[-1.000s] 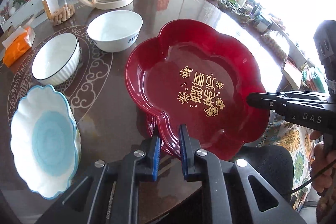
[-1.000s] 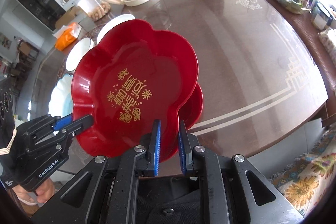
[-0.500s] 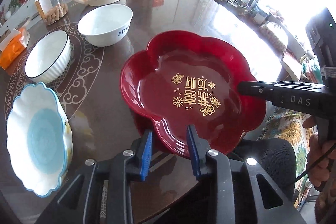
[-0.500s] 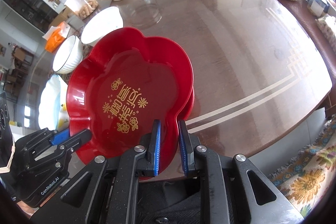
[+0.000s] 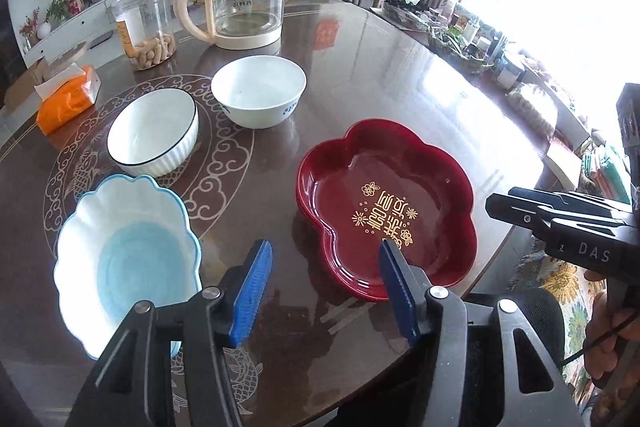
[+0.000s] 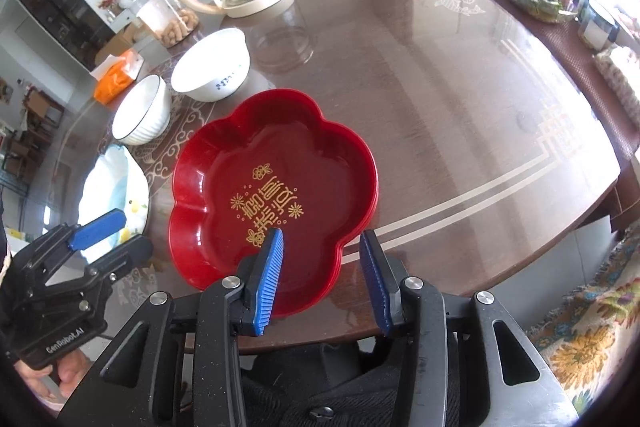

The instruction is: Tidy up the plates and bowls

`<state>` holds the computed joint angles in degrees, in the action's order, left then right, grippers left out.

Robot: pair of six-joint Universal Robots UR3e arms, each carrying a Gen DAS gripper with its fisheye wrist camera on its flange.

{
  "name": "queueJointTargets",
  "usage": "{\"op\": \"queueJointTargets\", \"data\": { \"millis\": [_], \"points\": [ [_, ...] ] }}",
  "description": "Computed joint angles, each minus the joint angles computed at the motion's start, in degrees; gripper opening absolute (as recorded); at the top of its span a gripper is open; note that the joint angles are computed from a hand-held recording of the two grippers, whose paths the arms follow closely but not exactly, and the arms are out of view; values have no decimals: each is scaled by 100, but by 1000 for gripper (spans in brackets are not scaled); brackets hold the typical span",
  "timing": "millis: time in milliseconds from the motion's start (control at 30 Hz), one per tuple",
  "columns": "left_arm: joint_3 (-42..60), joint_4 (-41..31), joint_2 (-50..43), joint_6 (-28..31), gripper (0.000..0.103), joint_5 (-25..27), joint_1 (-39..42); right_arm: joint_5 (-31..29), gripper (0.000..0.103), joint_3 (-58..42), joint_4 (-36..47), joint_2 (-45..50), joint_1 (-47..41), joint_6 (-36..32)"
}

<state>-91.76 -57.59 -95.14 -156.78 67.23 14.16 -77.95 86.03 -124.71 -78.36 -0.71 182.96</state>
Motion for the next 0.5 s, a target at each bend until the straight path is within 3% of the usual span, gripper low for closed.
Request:
{"op": "queueJointTargets", "data": {
  "millis": [100,233,300,400,433,500],
  "points": [
    [-711,377,717,37,81,-254,331,-392,62,601,-762,-651,325,276],
    [-2229,1194,2107,40,94,-779,1087,-1883,81,1962,-2933,-1494,1401,1133],
    [-3047,1538,2851,109,97,-1191,1644,-2921,83,2679,-4354,-1496,2151,1647],
    [-3777,1908,3511,250,97,-1512,2185,-4534,83,3113,-6165,-658,3281,2193],
    [-3860,1982,3583,299,97,-1509,2234,-4763,83,3097,-6341,-435,3485,2267],
    [-4017,2377,3576,295,97,-1296,2199,-4518,83,3022,-6367,-268,3551,2183]
  ]
}}
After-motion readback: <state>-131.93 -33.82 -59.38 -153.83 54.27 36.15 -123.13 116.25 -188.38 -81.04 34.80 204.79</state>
